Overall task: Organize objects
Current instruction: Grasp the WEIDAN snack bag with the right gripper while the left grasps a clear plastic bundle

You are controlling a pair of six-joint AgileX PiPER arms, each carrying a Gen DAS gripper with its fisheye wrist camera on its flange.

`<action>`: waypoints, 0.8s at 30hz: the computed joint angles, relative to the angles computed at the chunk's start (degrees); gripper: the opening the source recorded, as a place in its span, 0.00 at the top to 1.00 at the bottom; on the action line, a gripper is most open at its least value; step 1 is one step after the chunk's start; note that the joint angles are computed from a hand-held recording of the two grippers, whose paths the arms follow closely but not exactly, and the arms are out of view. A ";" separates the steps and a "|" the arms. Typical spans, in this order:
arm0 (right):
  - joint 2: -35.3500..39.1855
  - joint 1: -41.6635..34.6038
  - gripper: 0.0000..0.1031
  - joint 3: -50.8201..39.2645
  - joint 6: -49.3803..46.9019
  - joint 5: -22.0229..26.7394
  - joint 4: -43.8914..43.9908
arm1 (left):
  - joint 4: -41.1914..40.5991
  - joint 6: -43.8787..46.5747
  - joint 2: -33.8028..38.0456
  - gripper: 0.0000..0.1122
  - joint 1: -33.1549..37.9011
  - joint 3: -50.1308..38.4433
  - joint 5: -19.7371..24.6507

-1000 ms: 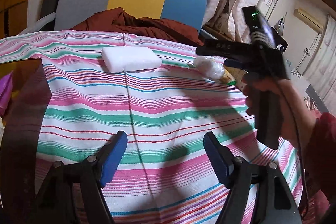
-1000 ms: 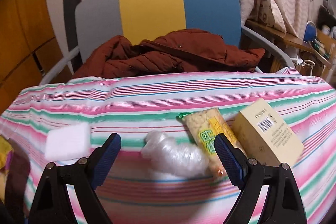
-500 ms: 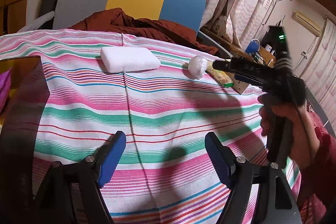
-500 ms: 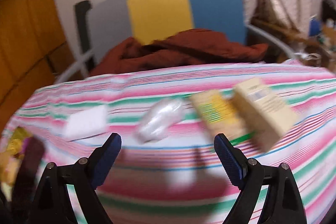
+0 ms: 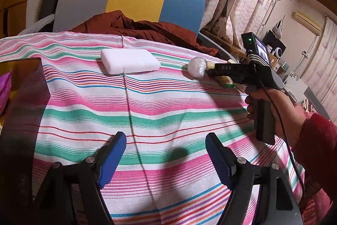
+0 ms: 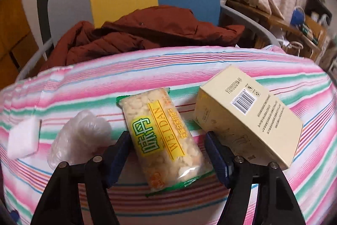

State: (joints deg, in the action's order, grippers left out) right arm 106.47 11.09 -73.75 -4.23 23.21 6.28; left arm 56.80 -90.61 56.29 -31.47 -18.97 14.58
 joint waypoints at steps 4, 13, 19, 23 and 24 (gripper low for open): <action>-2.09 -0.41 0.53 3.33 -1.71 -2.15 1.97 | -0.25 0.20 0.53 0.30 -0.44 -0.38 0.68; -10.06 -1.94 0.53 15.20 -3.94 -7.23 7.49 | -11.63 9.67 6.05 0.31 -3.97 -9.02 7.35; -11.08 -2.31 0.53 17.09 -1.46 -8.97 6.04 | -5.66 11.59 18.49 0.31 -1.75 -22.15 8.14; -11.12 -1.71 0.53 17.35 3.73 -9.51 0.56 | -13.44 23.82 28.66 0.31 2.19 -32.61 8.04; -11.12 -1.66 0.53 17.45 4.21 -9.71 0.02 | -14.66 25.55 31.88 0.31 2.70 -35.88 9.40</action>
State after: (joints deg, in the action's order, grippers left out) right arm 95.35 9.43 -56.30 -0.02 13.49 6.30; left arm 42.14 -65.07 88.18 -28.78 -54.85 23.99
